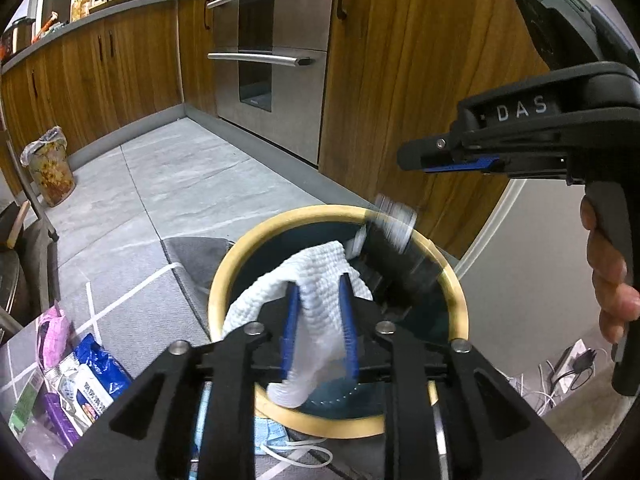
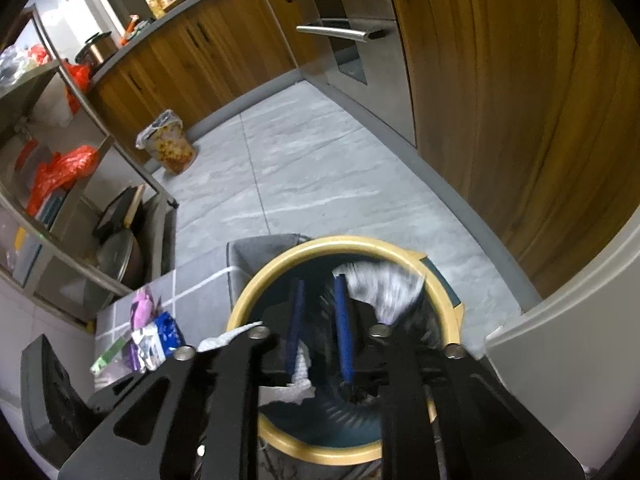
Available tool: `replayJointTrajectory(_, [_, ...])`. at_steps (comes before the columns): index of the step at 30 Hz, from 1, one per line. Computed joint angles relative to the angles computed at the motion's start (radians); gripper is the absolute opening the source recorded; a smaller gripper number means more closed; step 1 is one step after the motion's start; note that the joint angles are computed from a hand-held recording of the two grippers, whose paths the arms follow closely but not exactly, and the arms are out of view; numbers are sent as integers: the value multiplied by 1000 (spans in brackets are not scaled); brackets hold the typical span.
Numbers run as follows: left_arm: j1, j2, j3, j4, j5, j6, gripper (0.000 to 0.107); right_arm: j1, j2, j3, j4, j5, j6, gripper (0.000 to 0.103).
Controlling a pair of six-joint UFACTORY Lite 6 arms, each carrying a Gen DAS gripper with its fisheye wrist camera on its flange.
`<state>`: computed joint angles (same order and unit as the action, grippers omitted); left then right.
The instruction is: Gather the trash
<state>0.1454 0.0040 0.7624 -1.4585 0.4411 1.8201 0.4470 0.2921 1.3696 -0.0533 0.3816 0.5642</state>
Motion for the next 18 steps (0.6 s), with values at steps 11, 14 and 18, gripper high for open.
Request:
replayJointTrajectory(11, [118, -147, -68, 18, 35, -20, 62, 32, -86, -61, -230, -39, 205, 57])
replayJointTrajectory(14, [168, -201, -86, 53, 64, -33, 69, 46, -126, -88, -325, -55, 297, 69])
replayJointTrajectory(18, [266, -273, -98, 107, 130, -67, 79, 57, -166, -118, -366, -90, 354, 79])
